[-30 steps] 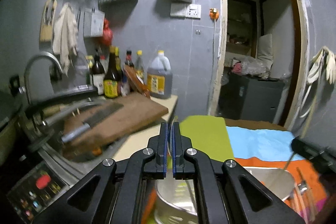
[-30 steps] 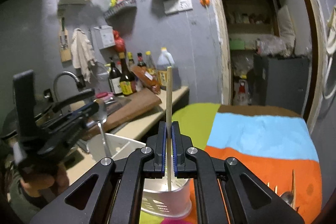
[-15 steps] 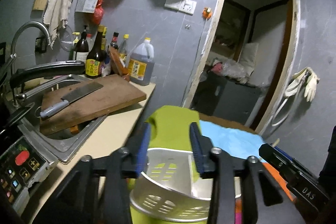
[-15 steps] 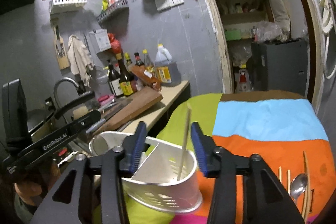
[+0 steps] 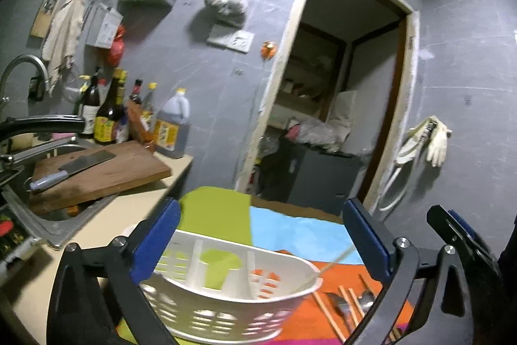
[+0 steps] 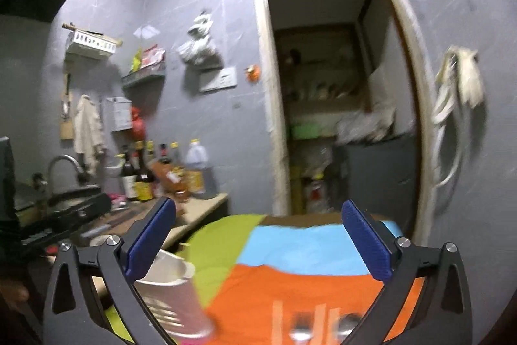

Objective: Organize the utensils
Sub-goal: 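Move both open tools back over the remaining utensils on the cloth, then grasp the metal peeler with the right tool while the left tool grasps a wooden chopstick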

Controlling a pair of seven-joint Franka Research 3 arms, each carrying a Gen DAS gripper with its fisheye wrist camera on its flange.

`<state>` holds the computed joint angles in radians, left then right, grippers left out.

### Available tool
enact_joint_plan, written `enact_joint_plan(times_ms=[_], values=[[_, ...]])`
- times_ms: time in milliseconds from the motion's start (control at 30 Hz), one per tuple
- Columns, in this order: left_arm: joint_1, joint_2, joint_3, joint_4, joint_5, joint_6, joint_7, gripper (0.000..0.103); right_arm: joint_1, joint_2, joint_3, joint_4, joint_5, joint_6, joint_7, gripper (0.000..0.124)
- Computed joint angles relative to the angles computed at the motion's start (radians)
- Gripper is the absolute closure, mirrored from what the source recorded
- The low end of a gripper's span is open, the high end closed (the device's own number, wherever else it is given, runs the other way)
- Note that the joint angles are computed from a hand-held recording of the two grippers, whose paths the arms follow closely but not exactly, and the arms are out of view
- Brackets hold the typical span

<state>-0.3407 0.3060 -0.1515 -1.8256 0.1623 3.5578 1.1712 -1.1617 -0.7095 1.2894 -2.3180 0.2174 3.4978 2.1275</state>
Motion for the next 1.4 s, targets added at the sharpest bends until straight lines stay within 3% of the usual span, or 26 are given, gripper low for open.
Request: enact_joint_plan(times_ms=[133, 367, 700, 800, 933, 1133, 1267, 1400], values=[[-0.060, 0.002, 0.012, -0.006, -0.018, 0.011, 0.074, 0.004, 0.054, -0.048, -0.077, -0.069, 0.009, -0.035, -0.023, 0.021], [-0.066, 0.024, -0.043, 0.015, 0.086, -0.052, 0.093, 0.004, 0.114, -0.057, -0.161, -0.162, 0.001, -0.114, -0.042, 0.021], [-0.225, 0.070, 0.064, 0.073, 0.068, -0.220, 0.153, 0.004, 0.237, 0.100, -0.314, -0.204, -0.118, -0.296, -0.040, 0.021], [-0.164, 0.089, -0.016, 0.102, 0.112, -0.304, 0.135, 0.004, 0.303, 0.177, -0.383, -0.199, -0.148, -0.361, -0.038, 0.026], [-0.095, 0.122, -0.110, 0.143, 0.145, -0.402, 0.135, 0.009, 0.392, 0.254, -0.475, -0.186, -0.189, -0.445, -0.057, 0.044], [0.000, 0.213, -0.260, 0.259, 0.068, -0.614, 0.252, 0.034, 0.538, 0.334, -0.618, -0.178, -0.217, -0.526, -0.096, 0.052], [-0.006, 0.278, -0.274, 0.365, -0.014, -0.762, 0.321, 0.048, 0.588, 0.367, -0.668, -0.160, -0.260, -0.574, -0.091, 0.054], [-0.052, 0.332, -0.230, 0.475, -0.052, -0.878, 0.333, 0.057, 0.653, 0.407, -0.735, -0.137, -0.285, -0.623, -0.094, 0.062]])
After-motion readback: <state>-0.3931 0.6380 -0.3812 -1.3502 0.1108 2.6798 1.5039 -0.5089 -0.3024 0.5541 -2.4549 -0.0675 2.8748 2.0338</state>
